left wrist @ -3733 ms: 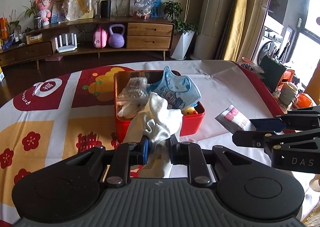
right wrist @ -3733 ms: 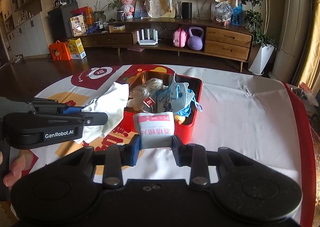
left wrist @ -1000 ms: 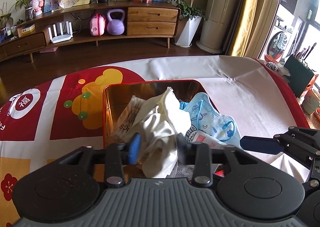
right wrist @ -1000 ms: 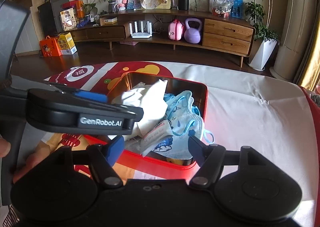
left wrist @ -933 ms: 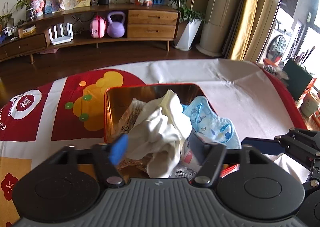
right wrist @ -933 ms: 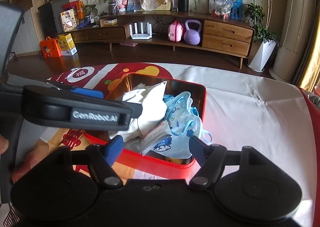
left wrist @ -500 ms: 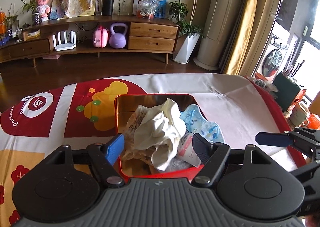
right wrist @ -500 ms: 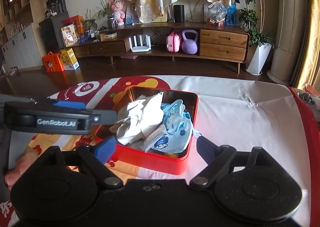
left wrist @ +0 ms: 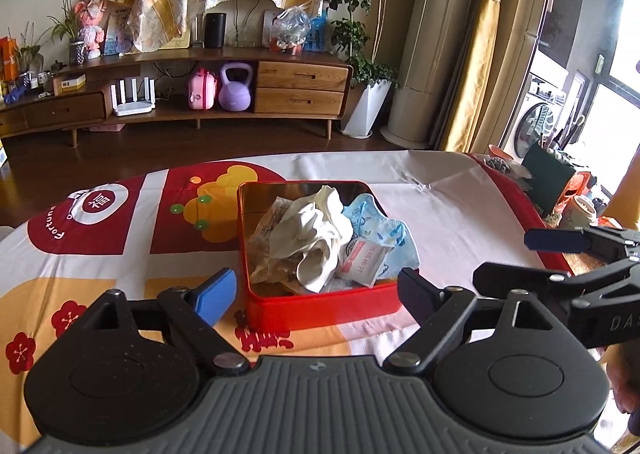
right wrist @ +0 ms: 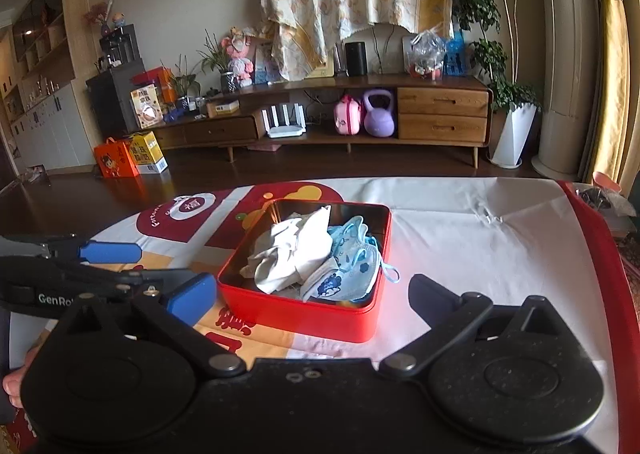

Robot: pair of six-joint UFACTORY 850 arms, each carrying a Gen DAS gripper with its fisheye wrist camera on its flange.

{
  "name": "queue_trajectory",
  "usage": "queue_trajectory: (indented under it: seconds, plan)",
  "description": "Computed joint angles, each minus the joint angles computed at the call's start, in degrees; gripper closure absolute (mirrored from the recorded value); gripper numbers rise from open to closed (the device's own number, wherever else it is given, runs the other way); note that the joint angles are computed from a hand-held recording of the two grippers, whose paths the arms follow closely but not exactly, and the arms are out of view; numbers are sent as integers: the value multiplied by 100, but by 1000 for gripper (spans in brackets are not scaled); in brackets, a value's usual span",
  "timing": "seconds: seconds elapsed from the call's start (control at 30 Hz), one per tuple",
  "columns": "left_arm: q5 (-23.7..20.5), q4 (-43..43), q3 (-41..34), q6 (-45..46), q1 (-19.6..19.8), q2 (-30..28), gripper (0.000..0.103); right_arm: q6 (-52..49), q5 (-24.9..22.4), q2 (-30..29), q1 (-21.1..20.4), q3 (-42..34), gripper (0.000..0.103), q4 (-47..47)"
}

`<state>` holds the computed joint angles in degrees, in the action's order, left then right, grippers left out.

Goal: Organize soft objects

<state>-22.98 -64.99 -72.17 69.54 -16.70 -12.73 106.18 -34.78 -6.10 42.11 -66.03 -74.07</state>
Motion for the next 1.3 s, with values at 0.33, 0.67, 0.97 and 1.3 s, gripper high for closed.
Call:
queue_trajectory:
  seconds: [0.33,0.67,0.97,1.3]
  plan:
    - [-9,-479,649,373,50,563,0,626,-204,283,279,313,0,-536]
    - [379,-1005,1156,1051,-57,1036,0,921,-676,364,568,494,0,-881]
    - [156,-1245,1340,973,51,1234,0,1513,-807,433,702,699,0,-1086]
    - [313,-1297,1447,986,26,1380,0,1606,-913,385,822,692,0,-1157]
